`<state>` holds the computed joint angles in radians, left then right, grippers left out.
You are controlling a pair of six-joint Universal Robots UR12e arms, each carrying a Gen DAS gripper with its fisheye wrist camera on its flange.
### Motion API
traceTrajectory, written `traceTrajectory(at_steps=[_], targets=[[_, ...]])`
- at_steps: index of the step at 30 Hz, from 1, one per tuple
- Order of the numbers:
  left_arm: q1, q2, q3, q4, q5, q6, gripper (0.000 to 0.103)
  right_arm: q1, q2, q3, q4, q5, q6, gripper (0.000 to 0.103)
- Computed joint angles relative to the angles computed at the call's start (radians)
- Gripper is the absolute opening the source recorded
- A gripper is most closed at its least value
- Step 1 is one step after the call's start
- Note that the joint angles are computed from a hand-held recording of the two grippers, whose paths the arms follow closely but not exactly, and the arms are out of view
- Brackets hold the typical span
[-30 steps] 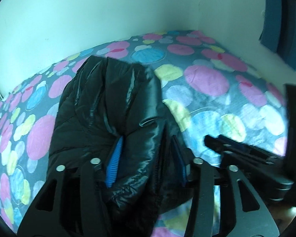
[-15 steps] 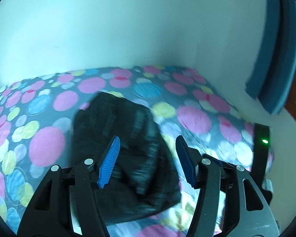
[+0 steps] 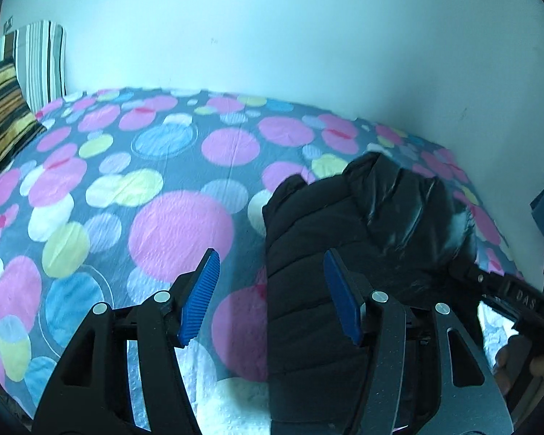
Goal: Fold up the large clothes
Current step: 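Grasp the bundle with the right gripper, set it down, open it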
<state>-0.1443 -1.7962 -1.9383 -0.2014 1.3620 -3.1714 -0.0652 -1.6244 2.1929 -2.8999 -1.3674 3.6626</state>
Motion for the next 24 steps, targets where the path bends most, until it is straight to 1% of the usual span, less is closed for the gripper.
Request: traceTrajectory(at_steps=[2,3,4,5,6,8,10,12,14,15,16,17,20,24], targets=[[0.004,-0.006,-0.003,-0.008,-0.017,0.009,0.059,0.014,0.015,-0.018,0.035,-0.032,-0.001,0.077],[0.006,-0.009,-0.003,-0.012,-0.026,0.016,0.059,0.022,0.019,-0.023,0.043,-0.056,-0.004,0.074],[0.007,-0.014,-0.003,-0.018,-0.043,0.025,0.059,0.03,0.021,-0.027,0.049,-0.087,-0.01,0.067],[0.008,-0.017,-0.004,-0.021,-0.058,0.032,0.059,0.031,0.022,-0.029,0.057,-0.093,-0.022,0.046],[0.01,-0.019,-0.005,-0.024,-0.076,0.038,0.059,0.033,0.023,-0.032,0.067,-0.104,-0.032,0.038],[0.011,-0.025,-0.005,-0.031,-0.125,0.055,0.059,0.035,0.026,-0.036,0.089,-0.137,-0.064,0.033],[0.005,-0.033,-0.003,-0.036,-0.149,0.086,0.06,0.037,0.029,-0.039,0.112,-0.169,-0.087,0.032],[-0.006,-0.042,0.001,-0.044,-0.149,0.119,0.06,0.036,0.035,-0.039,0.144,-0.21,-0.102,0.032],[-0.016,-0.059,0.013,-0.075,-0.155,0.149,0.06,0.015,0.037,-0.034,0.178,-0.182,-0.113,0.032],[-0.023,-0.07,0.02,-0.094,-0.16,0.157,0.06,-0.001,0.038,-0.03,0.196,-0.151,-0.122,0.033],[-0.024,-0.076,0.022,-0.095,-0.162,0.157,0.06,-0.014,0.039,-0.028,0.213,-0.127,-0.131,0.034],[-0.029,-0.083,0.025,-0.095,-0.158,0.161,0.06,-0.02,0.041,-0.027,0.222,-0.121,-0.137,0.034],[-0.043,-0.103,0.035,-0.096,-0.154,0.196,0.059,-0.024,0.053,-0.015,0.223,-0.124,-0.146,0.038],[-0.058,-0.124,0.036,-0.066,-0.116,0.228,0.059,-0.021,0.068,-0.001,0.201,-0.137,-0.133,0.039]])
